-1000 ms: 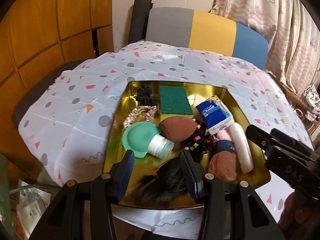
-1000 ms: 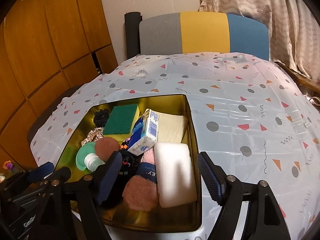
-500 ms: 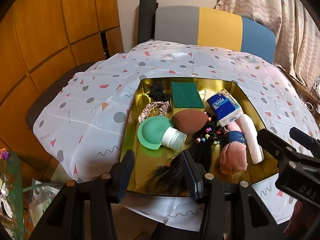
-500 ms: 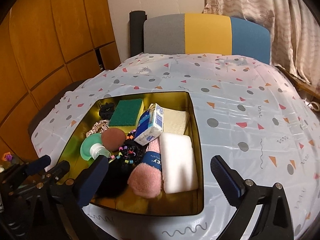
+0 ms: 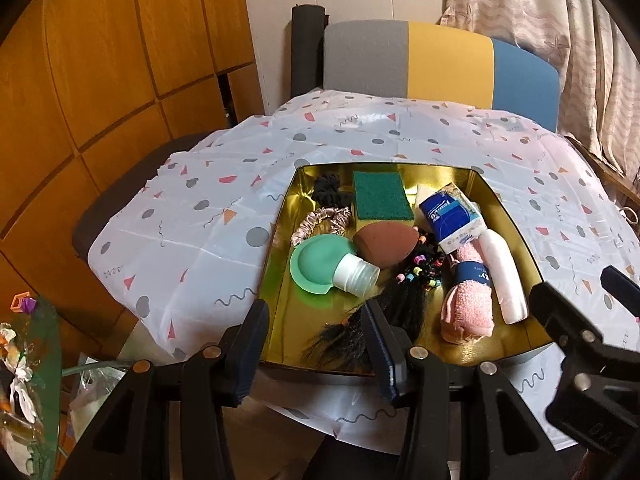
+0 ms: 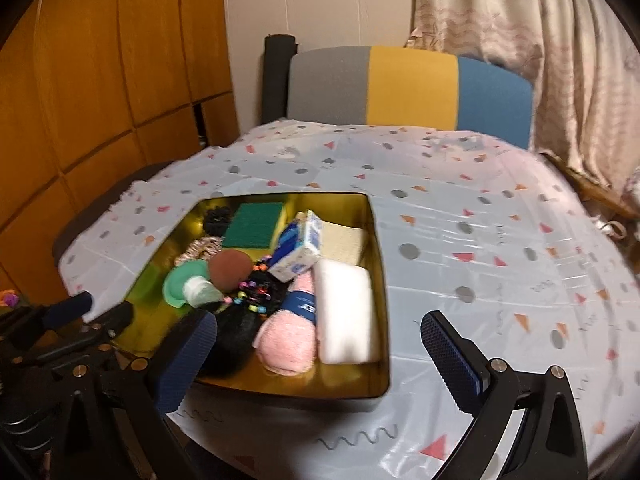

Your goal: Organize soft objects

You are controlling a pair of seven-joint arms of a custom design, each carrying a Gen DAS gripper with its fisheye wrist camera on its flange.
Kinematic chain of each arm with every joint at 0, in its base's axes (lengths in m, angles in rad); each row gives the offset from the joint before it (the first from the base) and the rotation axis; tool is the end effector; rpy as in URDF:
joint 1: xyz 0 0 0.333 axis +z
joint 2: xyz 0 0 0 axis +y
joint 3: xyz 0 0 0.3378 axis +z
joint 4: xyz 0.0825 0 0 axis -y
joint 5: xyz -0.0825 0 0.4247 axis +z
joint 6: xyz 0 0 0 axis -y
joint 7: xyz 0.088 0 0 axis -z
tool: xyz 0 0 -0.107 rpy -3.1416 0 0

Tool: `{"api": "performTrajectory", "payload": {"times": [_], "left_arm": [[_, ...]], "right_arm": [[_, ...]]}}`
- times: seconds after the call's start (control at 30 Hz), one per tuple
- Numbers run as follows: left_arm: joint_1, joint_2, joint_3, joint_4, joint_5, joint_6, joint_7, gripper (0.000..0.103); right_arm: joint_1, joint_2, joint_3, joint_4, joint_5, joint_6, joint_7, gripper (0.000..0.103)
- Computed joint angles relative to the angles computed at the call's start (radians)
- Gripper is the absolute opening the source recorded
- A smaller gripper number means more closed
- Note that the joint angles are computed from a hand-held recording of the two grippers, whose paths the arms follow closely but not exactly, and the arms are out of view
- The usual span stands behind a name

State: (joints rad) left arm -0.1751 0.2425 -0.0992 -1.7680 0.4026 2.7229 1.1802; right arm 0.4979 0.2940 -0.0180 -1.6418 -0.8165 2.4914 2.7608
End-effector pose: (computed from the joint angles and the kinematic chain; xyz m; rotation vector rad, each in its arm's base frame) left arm 0.6868 -0.2018 0.5100 -1.6083 1.9277 -0.6811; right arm 0.6483 0.3434 0.5118 -1.5792 1.8939 -0.8291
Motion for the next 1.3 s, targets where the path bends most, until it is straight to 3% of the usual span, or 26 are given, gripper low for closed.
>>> {"api": "performTrajectory", "payload": {"times": [0.33, 0.53, 1.3], "left_arm": [[0.009, -0.018, -0.013, -0.022, -0.035, 0.009, 0.027, 0.048], [0.011, -0.018, -0.014, -0.021, -0.050, 0.001, 0.039, 0.048], [0.010, -0.028, -0.018, -0.041, -0.044, 0.032, 0.059, 0.048]], "right_arm": [[-0.020, 0.002, 0.004, 0.000, 0.075, -0.071, 0.000, 0.103], [-0.012, 0.000, 0.004, 0.003, 0.053, -0.101, 0.013, 0.103], [-0.014, 0.003, 0.010, 0.009, 0.063, -0.114, -0.003, 0.103]]}}
